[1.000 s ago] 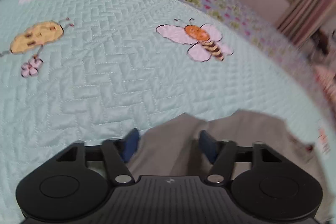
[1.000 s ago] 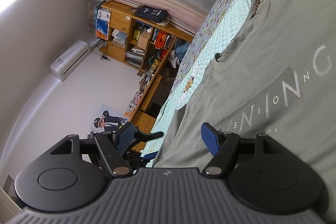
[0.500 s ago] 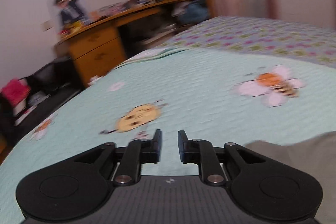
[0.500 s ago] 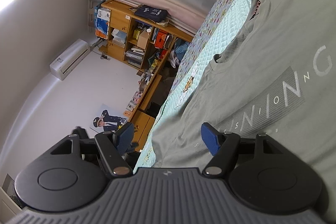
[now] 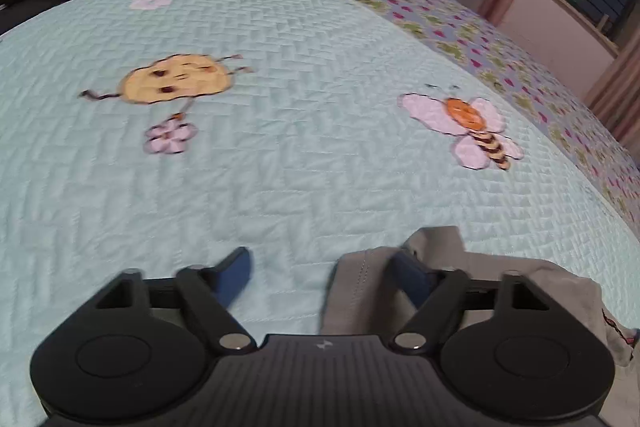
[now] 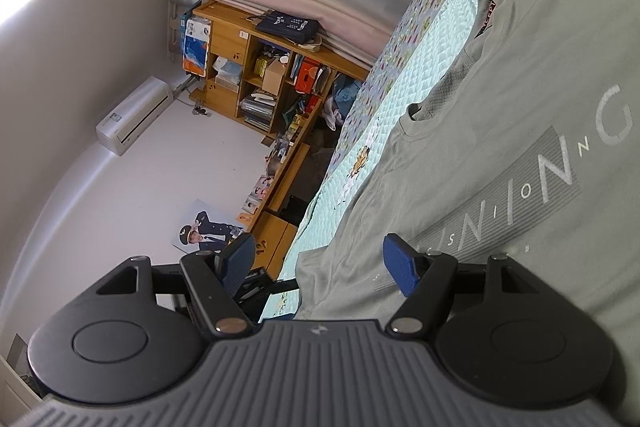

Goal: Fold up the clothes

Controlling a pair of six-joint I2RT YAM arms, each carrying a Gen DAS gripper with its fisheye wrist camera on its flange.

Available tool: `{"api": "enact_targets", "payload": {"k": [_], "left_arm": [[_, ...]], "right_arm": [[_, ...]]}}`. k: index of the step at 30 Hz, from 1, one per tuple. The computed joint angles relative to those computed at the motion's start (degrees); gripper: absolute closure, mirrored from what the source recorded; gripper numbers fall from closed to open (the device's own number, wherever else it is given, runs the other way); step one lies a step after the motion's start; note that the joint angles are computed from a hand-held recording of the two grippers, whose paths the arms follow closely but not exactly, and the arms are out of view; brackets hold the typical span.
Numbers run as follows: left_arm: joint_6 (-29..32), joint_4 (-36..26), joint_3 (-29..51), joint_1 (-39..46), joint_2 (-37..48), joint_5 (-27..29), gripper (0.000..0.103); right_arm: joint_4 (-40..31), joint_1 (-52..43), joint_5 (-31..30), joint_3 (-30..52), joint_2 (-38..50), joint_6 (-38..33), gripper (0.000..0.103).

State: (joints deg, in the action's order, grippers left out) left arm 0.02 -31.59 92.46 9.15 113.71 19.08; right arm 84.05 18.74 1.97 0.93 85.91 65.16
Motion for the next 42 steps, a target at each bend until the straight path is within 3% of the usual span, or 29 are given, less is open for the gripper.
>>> {"api": "enact_targets", "payload": {"k": [1,2,4,6,9,12,13,14,17,19,22,24,28,29,32,37,38,42], "left_arm": [[0.6,0.7,-1.0,-0.8,-0.8,-0.8,0.037],[1.3,1.6,-2.4,-1.5,-1.8,-1.6,0.067],[2.9,3.4,-5.4,-3.1,-4.4,-3.4,0.098],[5.2,7.0,-10.3,-5.1,-8.6,-6.9,0.099],[17.3,22.0,-28.5,-12.0,-22.4,-16.3,0.094],[29.7,33.8,-45.2,-19.5,-35.6,-21.1,0.081],[33.5,37.0,-50.1,-21.8,-39.7,-21.7,0.065],[36.5,38.7,-53.9,-23.1,-43.4,-21.1,0.047],[40.3,40.0,-61.2,-23.3,-52.9,-19.4,0.035],[40.9,38.0,-63.2,-20.7,-57.7,-16.3,0.034],[36.9,39.0,-62.2,-11.5,-57.6,-10.6,0.033],[30.6,40.0,-57.2,-6.6,-51.1,-11.6,0.033],[14.9,18.5,-31.5,2.5,-28.9,-0.7,0.042],[12.7,14.5,-26.2,2.9,-24.3,0.7,0.050],[10.2,6.1,-15.0,2.9,-14.2,5.0,0.052],[3.5,4.9,-7.4,0.5,-6.0,1.7,0.052],[2.7,3.9,-5.6,0.4,-4.4,1.8,0.056],[2.6,3.9,-5.2,-0.1,-3.0,2.6,0.061]], "right_arm": [[0.0,-0.1,-0.1,0.0,0.0,0.0,0.031],[0.0,-0.1,-0.2,0.0,0.0,0.0,0.031],[0.1,-0.4,-0.5,0.0,0.0,0.0,0.031],[0.2,-0.7,-0.8,-0.1,0.0,0.1,0.031],[0.0,-0.9,-1.0,0.0,-0.1,0.1,0.031],[0.2,-1.1,-1.2,0.0,-0.1,0.3,0.031],[0.3,-1.1,-1.2,-0.1,0.0,0.3,0.031],[0.8,-1.2,-1.3,-0.1,0.3,0.4,0.031],[3.5,-1.7,-1.8,-0.5,2.1,1.3,0.031],[4.9,-1.6,-1.8,-0.7,3.0,1.7,0.031],[4.7,-1.5,-1.7,-0.6,2.9,1.7,0.031],[4.5,-1.6,-1.7,-0.6,2.9,1.6,0.031],[4.3,-1.4,-1.4,-0.6,2.6,1.4,0.031],[4.3,-1.3,-1.4,-0.6,2.6,1.4,0.031],[4.5,-1.2,-1.2,-0.6,2.8,1.4,0.031],[4.7,-1.6,-1.6,-0.6,3.0,1.3,0.031],[4.7,-1.6,-1.6,-0.6,3.0,1.3,0.031],[5.2,-1.7,-1.8,-0.6,3.4,1.3,0.031]]}}
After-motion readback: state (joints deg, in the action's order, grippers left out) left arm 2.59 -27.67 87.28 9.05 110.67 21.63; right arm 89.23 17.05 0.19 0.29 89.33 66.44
